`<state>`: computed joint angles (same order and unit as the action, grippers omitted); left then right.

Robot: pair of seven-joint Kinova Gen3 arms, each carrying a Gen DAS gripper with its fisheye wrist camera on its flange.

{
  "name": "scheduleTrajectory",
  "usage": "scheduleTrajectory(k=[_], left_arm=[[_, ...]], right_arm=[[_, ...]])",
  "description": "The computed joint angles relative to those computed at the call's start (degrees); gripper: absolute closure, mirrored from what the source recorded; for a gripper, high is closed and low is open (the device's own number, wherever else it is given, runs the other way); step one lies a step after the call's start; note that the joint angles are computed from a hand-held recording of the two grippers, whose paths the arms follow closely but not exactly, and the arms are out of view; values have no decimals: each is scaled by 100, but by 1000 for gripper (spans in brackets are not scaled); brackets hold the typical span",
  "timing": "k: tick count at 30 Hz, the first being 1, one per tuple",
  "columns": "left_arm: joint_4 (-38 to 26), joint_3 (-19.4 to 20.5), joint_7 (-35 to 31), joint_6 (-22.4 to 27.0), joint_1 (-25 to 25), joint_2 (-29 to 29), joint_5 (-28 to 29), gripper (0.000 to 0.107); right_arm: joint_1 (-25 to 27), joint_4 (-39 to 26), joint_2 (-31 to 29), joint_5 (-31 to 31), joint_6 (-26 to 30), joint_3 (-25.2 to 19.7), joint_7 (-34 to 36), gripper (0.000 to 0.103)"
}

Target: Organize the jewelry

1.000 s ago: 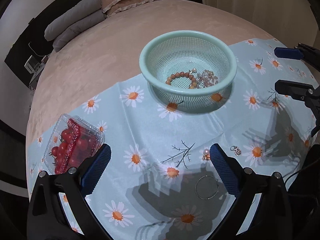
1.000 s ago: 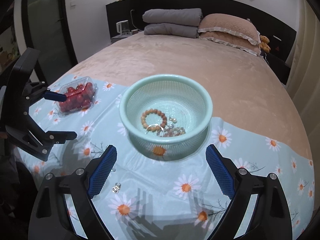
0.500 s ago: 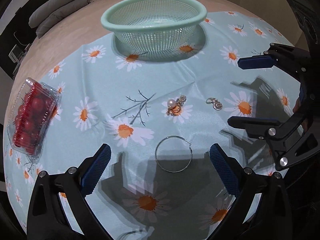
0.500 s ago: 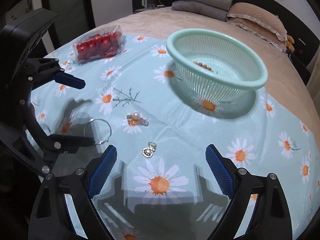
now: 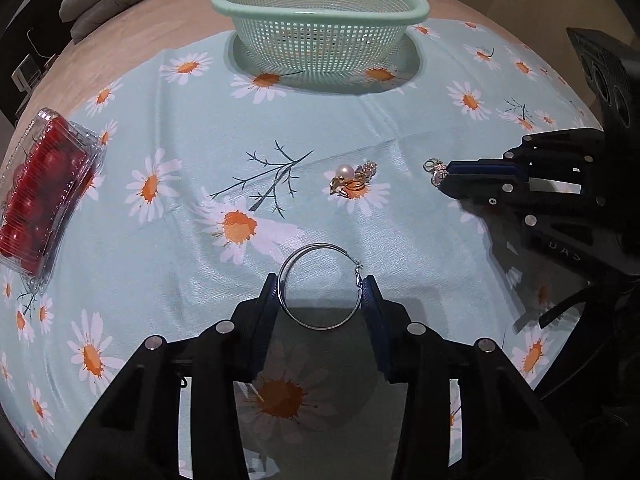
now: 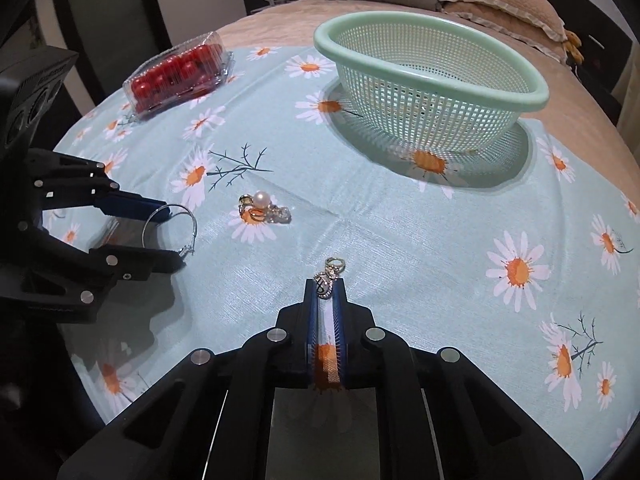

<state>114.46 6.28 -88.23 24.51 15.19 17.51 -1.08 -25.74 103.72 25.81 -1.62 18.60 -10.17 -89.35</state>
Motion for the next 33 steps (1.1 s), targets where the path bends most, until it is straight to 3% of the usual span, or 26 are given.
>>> scheduleTrajectory(k=[8,12,16,22,30,33], left_arm=[[-36,-67,3,158,-1,-319,-151,65],[-132,-101,118,215,44,-428,-314,65],[-225,-93,131,284,46,-532,-368,65],[-423,57,-145,331,-237,-600,-33,65],[-866,-53,-118,520,-192,-556,-209,64],[-1023,94,-547,583,-478,-528,199,64]], right_arm=[[722,203,-410,-490,-34,-528,550,101],[747,346,-647,-601,-57,-423,688,101],[1036,350,-776,-909,85,-619,1099,101],[708,133,-1023,-715,593,-265,1188,101],[623,-247,-1268,-534,862,-29,1273,101],[703,-480,-1224,-597,1024,-24,1412,101]])
